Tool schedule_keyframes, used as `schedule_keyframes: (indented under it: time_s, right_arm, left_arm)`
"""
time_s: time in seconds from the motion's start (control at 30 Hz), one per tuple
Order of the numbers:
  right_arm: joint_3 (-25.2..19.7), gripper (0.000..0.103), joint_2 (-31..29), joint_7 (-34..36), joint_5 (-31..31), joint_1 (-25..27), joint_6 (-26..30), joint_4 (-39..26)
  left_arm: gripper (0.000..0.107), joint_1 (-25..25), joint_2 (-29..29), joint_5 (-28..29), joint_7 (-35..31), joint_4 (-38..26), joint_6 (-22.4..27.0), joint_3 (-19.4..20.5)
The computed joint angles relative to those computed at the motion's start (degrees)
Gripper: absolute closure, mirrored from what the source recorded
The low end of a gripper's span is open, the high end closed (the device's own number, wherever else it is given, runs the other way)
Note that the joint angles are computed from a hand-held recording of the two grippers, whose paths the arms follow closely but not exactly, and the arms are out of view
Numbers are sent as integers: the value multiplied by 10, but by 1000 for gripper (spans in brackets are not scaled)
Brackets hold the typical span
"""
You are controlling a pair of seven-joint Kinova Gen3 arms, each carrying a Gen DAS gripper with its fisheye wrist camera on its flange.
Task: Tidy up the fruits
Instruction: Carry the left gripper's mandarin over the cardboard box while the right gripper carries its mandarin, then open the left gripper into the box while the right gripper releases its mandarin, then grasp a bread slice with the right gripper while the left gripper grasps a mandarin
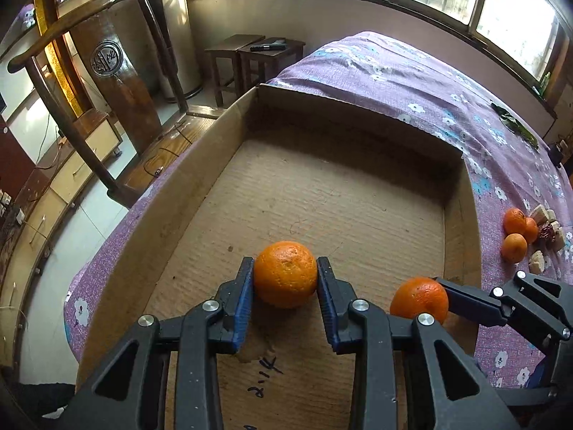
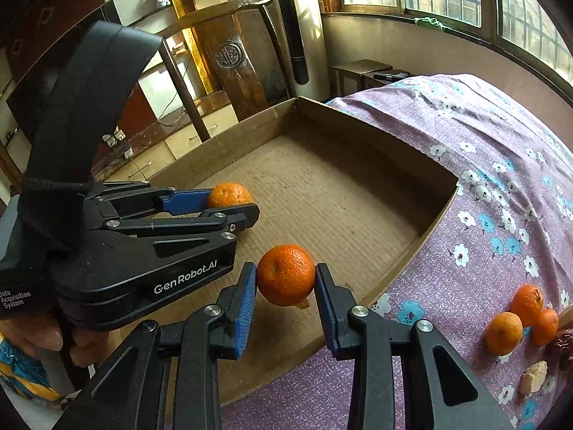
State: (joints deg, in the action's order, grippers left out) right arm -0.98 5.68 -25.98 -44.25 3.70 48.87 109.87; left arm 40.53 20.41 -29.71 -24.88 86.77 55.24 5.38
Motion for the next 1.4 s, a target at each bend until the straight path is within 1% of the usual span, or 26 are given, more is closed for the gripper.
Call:
schedule_keyframes:
  time_s: [0.1, 0.17, 0.2, 0.23, 0.27, 0.3, 0.33, 0.37, 0.4, 0.47, 0.57, 0.63, 0.67, 0.77, 0.83, 1.03, 1.17, 1.27, 1.4]
  right_arm:
    - [-5, 66, 2, -12, 13, -10, -25, 5]
    - [-7, 65, 2, -14, 10, -12, -39, 10]
    - [-7, 65, 0, -11, 6, -10, -41, 13]
    - [-6, 65, -1, -8, 3, -8, -40, 14]
    - [-5, 60, -5, -2, -2, -6, -38, 16]
    - [-4, 55, -9, 6, -8, -3, -37, 19]
    - [-1, 46, -14, 15, -17, 0, -36, 23]
    - [3, 43, -19, 24, -26, 4, -33, 27]
    - [7, 43, -25, 29, -29, 6, -28, 29]
    - [17, 43, -37, 35, -30, 10, -19, 34]
    - [41, 42, -58, 60, -50, 24, -2, 48]
    - [56, 40, -71, 67, -56, 32, 5, 56]
    - [65, 38, -76, 71, -59, 37, 11, 60]
    - [91, 34, -88, 83, -67, 54, 23, 69]
    - [105, 33, -94, 82, -63, 65, 31, 73]
    - [144, 33, -102, 91, -60, 108, 50, 80]
    - [170, 33, -95, 103, -56, 142, 62, 77]
    - [180, 32, -84, 111, -58, 171, 65, 76]
    - [181, 32, -69, 118, -56, 202, 57, 75]
  left_arm:
    - [73, -3, -3, 4, 7, 3, -1, -1]
    - [60, -2, -4, 3, 13, 6, -5, -2]
    - [51, -1, -7, -2, 19, 11, -9, -3]
    - [48, 4, -8, -9, 28, 12, -7, -5]
    - [47, 9, -9, -18, 37, 14, -6, -6]
    - [43, 13, -10, -25, 45, 15, -5, -7]
    - [37, 16, -11, -33, 54, 16, -4, -7]
    - [34, 20, -13, -41, 63, 19, -5, -7]
    - [32, 27, -15, -53, 76, 21, -4, -8]
    - [32, 43, -14, -80, 95, 19, 11, -6]
    - [31, 65, -16, -117, 127, 19, 21, -2]
    - [25, 77, -19, -138, 147, 21, 21, 3]
    - [24, 84, -19, -148, 155, 21, 23, 7]
    - [23, 102, -12, -171, 164, 9, 34, 17]
    - [22, 111, -6, -178, 158, -3, 38, 22]
    - [19, 137, 16, -175, 141, -38, 26, 25]
    - [18, 153, 37, -163, 119, -66, 15, 21]
    - [17, 161, 47, -152, 104, -80, 3, 14]
    - [16, 165, 63, -127, 79, -99, -13, 6]
